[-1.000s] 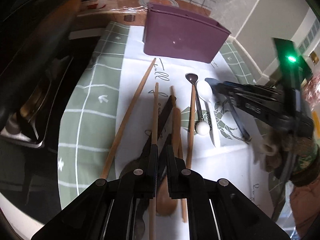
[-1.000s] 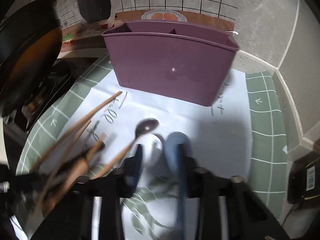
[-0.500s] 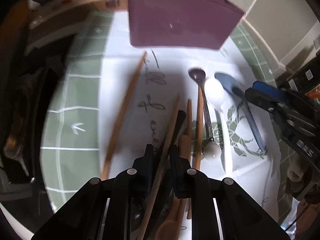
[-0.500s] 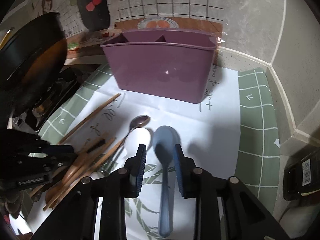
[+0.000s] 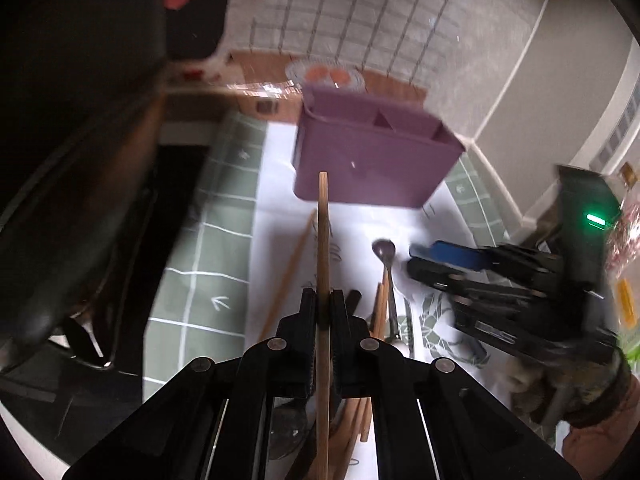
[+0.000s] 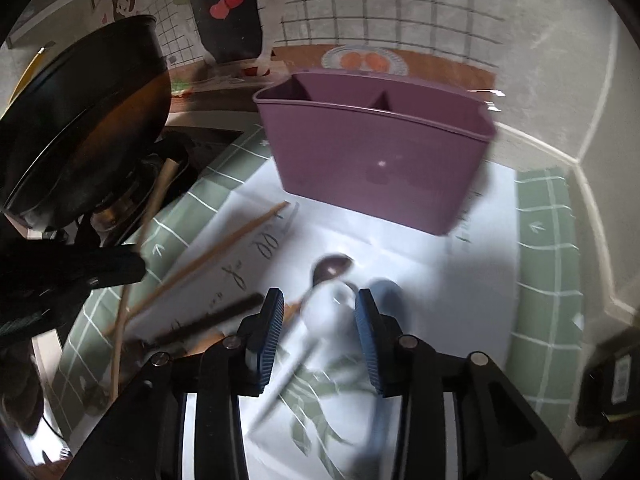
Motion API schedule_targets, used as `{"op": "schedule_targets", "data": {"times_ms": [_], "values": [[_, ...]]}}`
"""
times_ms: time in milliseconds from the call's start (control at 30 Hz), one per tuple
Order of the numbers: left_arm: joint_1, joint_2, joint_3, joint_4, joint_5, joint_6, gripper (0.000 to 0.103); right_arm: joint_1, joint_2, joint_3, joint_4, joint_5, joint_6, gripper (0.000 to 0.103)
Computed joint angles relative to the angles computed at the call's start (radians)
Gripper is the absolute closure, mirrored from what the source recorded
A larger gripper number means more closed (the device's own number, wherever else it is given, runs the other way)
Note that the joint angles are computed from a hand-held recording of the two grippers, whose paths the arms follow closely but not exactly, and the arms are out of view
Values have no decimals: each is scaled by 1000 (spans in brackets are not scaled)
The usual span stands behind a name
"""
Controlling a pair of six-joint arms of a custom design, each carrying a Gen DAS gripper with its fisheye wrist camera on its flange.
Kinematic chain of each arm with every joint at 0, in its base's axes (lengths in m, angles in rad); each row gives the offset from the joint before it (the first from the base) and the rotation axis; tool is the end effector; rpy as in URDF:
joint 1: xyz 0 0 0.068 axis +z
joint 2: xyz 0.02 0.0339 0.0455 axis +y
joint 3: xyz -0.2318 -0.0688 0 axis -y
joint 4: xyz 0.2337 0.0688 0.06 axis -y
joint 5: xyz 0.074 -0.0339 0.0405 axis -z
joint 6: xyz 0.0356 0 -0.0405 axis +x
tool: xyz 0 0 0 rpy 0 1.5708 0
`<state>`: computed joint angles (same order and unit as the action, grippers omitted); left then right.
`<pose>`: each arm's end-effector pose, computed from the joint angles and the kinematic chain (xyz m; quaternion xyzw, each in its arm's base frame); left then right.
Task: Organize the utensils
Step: 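Grasp the white ceramic spoon with the right tool while the left tool holds the chopstick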
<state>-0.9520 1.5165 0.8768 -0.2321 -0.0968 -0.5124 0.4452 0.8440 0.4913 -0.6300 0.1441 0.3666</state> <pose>0.1775 -0.2433 0.1698 0.1884 0.9195 -0.1948 0.2848 0.1526 0.0671 0.1714 -0.0167 0.9547 0.0508 0.2928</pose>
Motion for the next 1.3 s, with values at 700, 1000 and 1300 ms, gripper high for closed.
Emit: {"op": "schedule_targets", "data": {"times_ms": [700, 1000, 1300], "values": [[73, -147, -150, 100, 48, -36, 96, 534, 77, -96, 36, 252, 408, 64], [28, -199, -154, 78, 0, -50, 96, 562, -67, -17, -191, 320, 398, 85], [-29, -226, -119, 47, -46, -55, 96, 364, -218, 182, -341, 350, 179, 92]]}}
